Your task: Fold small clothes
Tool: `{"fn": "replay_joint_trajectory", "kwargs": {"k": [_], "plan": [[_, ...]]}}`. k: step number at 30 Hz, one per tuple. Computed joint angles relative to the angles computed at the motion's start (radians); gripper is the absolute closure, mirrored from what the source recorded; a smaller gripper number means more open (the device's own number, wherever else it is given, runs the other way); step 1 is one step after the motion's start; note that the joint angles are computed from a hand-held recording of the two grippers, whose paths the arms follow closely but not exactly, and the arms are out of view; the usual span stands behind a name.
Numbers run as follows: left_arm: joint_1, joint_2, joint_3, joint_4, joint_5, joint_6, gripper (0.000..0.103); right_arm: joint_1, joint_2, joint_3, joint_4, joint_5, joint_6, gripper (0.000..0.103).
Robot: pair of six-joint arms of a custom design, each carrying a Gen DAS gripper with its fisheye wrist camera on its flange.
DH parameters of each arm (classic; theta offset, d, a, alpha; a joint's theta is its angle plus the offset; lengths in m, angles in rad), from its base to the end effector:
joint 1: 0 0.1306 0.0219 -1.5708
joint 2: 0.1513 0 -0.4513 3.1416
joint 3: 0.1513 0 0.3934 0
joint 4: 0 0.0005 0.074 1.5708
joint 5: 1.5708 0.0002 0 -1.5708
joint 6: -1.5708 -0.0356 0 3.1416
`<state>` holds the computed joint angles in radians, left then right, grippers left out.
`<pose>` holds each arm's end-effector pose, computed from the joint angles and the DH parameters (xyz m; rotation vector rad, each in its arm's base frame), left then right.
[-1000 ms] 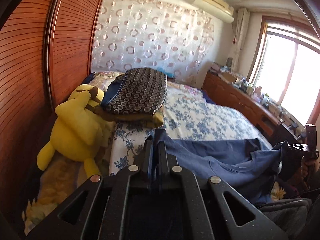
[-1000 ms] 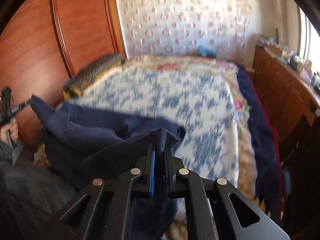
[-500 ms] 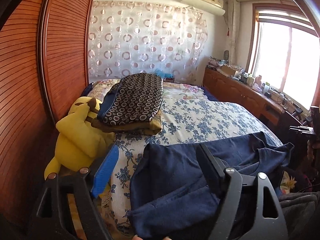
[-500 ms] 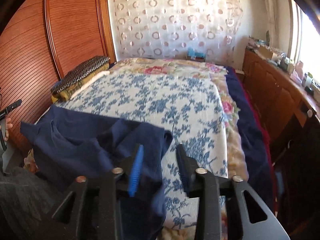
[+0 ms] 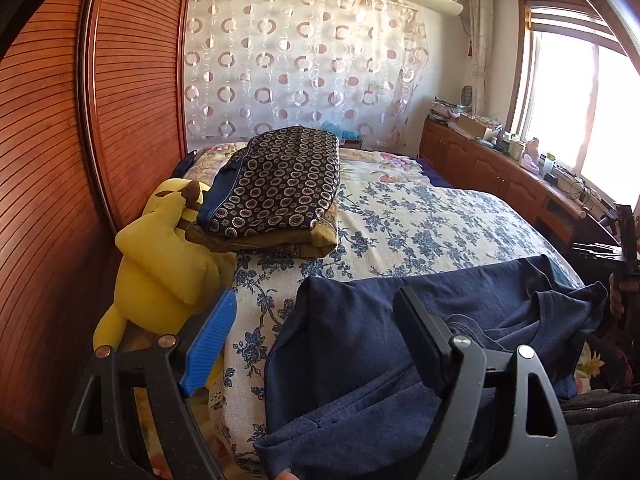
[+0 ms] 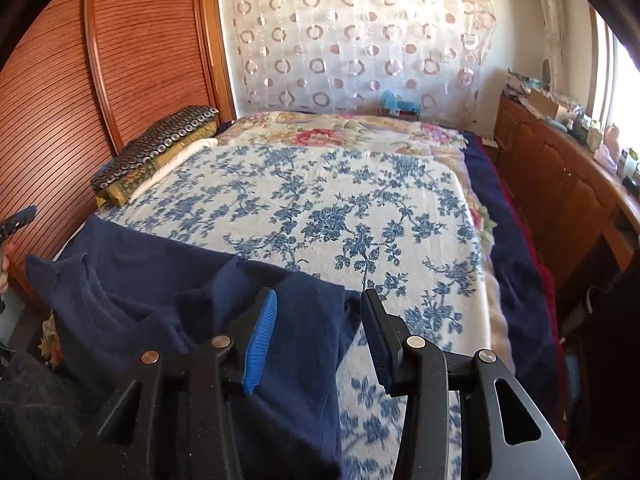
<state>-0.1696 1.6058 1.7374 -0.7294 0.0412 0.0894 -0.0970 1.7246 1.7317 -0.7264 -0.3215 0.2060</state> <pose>0.5772 -0.1008 0.5639 0.1109 2.1716 -0.1929 0.6299 -0.0505 0.4927 -0.2875 2.2358 0.2065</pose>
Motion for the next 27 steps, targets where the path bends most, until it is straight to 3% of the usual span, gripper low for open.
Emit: {"fn": "replay_joint_trajectory", "kwargs": {"k": [4, 7, 10, 11, 17, 19, 22, 24, 26, 27], "plan": [[-0.004, 0.005, 0.001, -0.009, -0.007, 0.011, 0.022, 0.004, 0.074, 0.079, -0.072, 0.025, -0.025, 0.059], [-0.006, 0.01, 0.001, -0.014, -0.004, 0.014, 0.022, 0.004, 0.113, 0.121, -0.117, 0.024, -0.041, 0.066], [-0.01, 0.014, 0.002, -0.019, -0.007, 0.012, 0.022, -0.002, 0.127, 0.135, -0.145, -0.038, -0.042, 0.088], [-0.011, 0.016, 0.003, -0.021, -0.008, 0.012, 0.022, -0.004, 0.122, 0.125, -0.137, -0.054, -0.036, 0.1], [-0.012, 0.021, 0.008, -0.026, -0.001, 0.014, 0.022, -0.03, -0.001, -0.041, 0.11, -0.035, -0.143, 0.101], [-0.012, 0.023, 0.012, -0.024, 0.002, 0.012, 0.022, -0.038, -0.011, -0.05, 0.115, -0.037, -0.174, 0.101], [-0.013, 0.034, 0.032, -0.034, -0.007, 0.002, 0.022, -0.029, -0.007, -0.044, 0.104, 0.061, -0.145, 0.101], [-0.012, 0.04, 0.042, -0.035, -0.004, -0.004, 0.022, -0.033, 0.004, -0.025, 0.09, 0.059, -0.159, 0.101], [-0.01, 0.054, 0.066, -0.046, -0.001, -0.011, 0.022, -0.028, 0.007, -0.015, 0.086, 0.053, -0.158, 0.093], [-0.009, 0.063, 0.081, -0.056, 0.001, -0.014, 0.022, -0.024, 0.012, -0.006, 0.087, 0.053, -0.151, 0.082]]}}
